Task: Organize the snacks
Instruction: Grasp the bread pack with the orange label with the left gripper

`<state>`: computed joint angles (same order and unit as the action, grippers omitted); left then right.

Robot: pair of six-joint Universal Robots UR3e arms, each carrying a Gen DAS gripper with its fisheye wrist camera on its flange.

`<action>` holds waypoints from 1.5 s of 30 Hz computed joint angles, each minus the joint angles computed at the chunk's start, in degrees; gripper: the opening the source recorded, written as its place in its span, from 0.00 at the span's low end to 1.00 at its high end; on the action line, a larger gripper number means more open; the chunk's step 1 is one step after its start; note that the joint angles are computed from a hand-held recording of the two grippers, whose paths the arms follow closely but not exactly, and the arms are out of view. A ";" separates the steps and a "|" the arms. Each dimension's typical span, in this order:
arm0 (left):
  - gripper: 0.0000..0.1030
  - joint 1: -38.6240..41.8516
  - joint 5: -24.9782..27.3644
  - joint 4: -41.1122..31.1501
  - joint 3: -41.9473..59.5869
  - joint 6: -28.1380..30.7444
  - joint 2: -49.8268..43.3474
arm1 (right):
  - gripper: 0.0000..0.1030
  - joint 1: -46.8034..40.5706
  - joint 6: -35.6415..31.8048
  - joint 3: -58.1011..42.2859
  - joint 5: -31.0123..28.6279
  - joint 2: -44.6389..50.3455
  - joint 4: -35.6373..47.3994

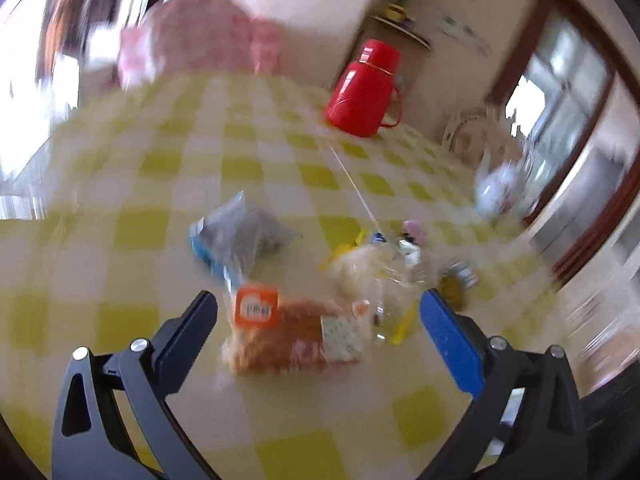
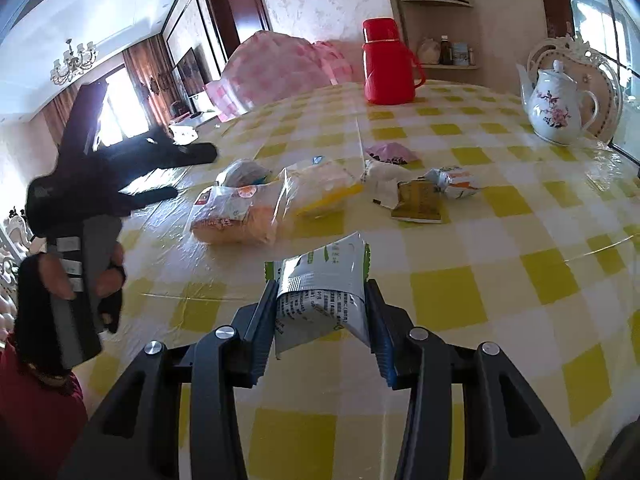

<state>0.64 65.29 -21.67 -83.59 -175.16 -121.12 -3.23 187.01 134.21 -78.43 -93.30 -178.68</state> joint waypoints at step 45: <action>0.46 -7.42 14.45 -18.68 17.34 12.60 -12.14 | 0.42 -5.68 1.22 2.85 -1.67 -0.96 -2.29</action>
<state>-6.78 79.75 -40.34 -66.25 -162.57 -133.26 -8.92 188.23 137.06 -80.11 -94.25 -180.97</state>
